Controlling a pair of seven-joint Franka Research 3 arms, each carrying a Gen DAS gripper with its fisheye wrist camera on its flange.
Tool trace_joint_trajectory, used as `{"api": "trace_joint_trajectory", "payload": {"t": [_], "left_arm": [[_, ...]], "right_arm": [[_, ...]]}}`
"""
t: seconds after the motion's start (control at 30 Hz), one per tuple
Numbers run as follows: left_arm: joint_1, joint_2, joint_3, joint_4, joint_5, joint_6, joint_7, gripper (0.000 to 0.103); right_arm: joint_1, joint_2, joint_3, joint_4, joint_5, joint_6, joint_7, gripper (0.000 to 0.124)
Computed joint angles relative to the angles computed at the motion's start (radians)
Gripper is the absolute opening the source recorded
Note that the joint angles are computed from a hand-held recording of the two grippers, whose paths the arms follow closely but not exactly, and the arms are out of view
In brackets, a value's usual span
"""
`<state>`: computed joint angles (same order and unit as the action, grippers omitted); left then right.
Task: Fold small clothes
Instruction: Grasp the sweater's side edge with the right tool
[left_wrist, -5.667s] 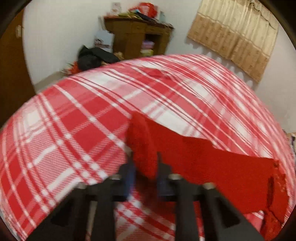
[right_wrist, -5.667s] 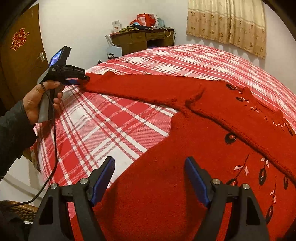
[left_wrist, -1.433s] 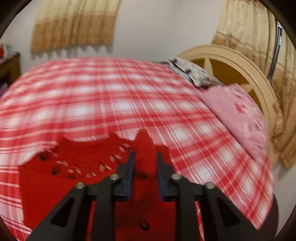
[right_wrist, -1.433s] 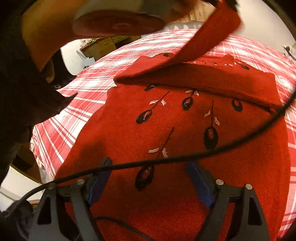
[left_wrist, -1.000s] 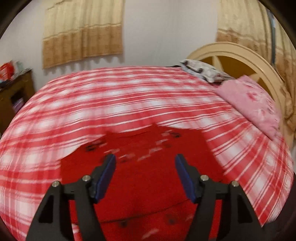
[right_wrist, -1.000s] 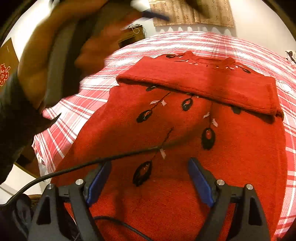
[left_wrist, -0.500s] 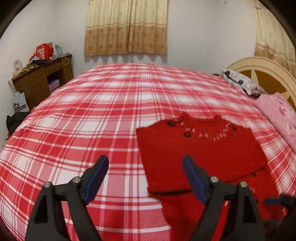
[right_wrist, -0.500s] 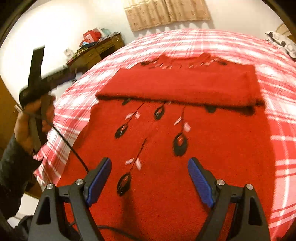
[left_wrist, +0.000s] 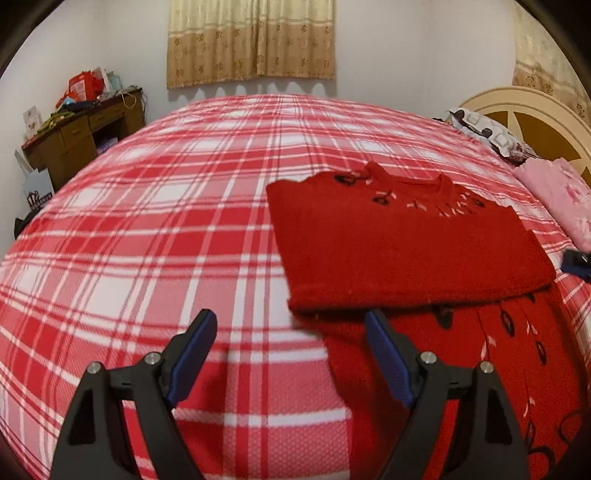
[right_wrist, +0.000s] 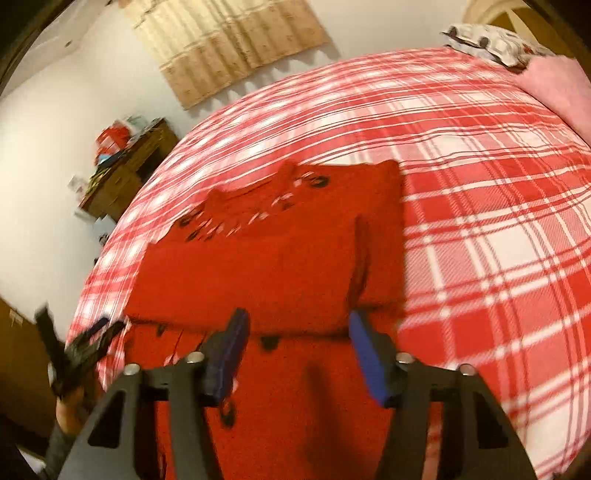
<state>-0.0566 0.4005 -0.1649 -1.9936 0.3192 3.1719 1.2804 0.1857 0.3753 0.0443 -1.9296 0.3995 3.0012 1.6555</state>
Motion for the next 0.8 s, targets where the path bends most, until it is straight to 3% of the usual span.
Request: {"api": "trace_joint_trajectory", "payload": {"t": [0.07, 0.13, 0.23, 0.33, 0.43, 0.5, 0.6, 0.7, 0.8], "left_arm": [[-0.013, -0.003, 0.016, -0.007, 0.004, -0.001, -0.009, 0.085], [-0.014, 0.002, 0.016, -0.007, 0.003, -0.012, -0.014, 0.085], [0.014, 0.014, -0.016, -0.002, -0.015, -0.031, -0.010, 0.085], [0.014, 0.012, -0.017, -0.008, -0.019, -0.029, -0.011, 0.085], [0.016, 0.012, -0.019, -0.008, -0.019, -0.032, -0.006, 0.085], [0.030, 0.014, -0.034, -0.005, -0.026, -0.037, 0.003, 0.085], [0.029, 0.015, -0.033, -0.002, -0.034, -0.041, 0.003, 0.088], [0.028, 0.015, -0.033, -0.002, -0.038, -0.043, 0.004, 0.088], [0.031, 0.016, -0.036, -0.003, -0.043, -0.042, 0.005, 0.088]], "right_arm": [[0.027, 0.032, -0.042, 0.040, -0.039, -0.019, 0.035, 0.046], [0.016, 0.076, -0.030, 0.098, -0.051, -0.054, 0.020, 0.039], [0.100, 0.125, -0.128, 0.155, -0.160, -0.107, 0.121, 0.029], [0.119, 0.124, -0.149, 0.140, -0.211, -0.073, 0.158, 0.002], [0.146, 0.089, -0.182, 0.094, -0.260, -0.023, 0.190, 0.002], [0.208, 0.063, -0.257, 0.058, -0.325, 0.008, 0.249, 0.002], [0.226, 0.044, -0.297, 0.034, -0.369, 0.016, 0.297, 0.002], [0.135, 0.042, -0.204, 0.025, -0.299, 0.031, 0.233, 0.002], [0.138, 0.044, -0.207, 0.021, -0.327, 0.018, 0.252, 0.002]]}}
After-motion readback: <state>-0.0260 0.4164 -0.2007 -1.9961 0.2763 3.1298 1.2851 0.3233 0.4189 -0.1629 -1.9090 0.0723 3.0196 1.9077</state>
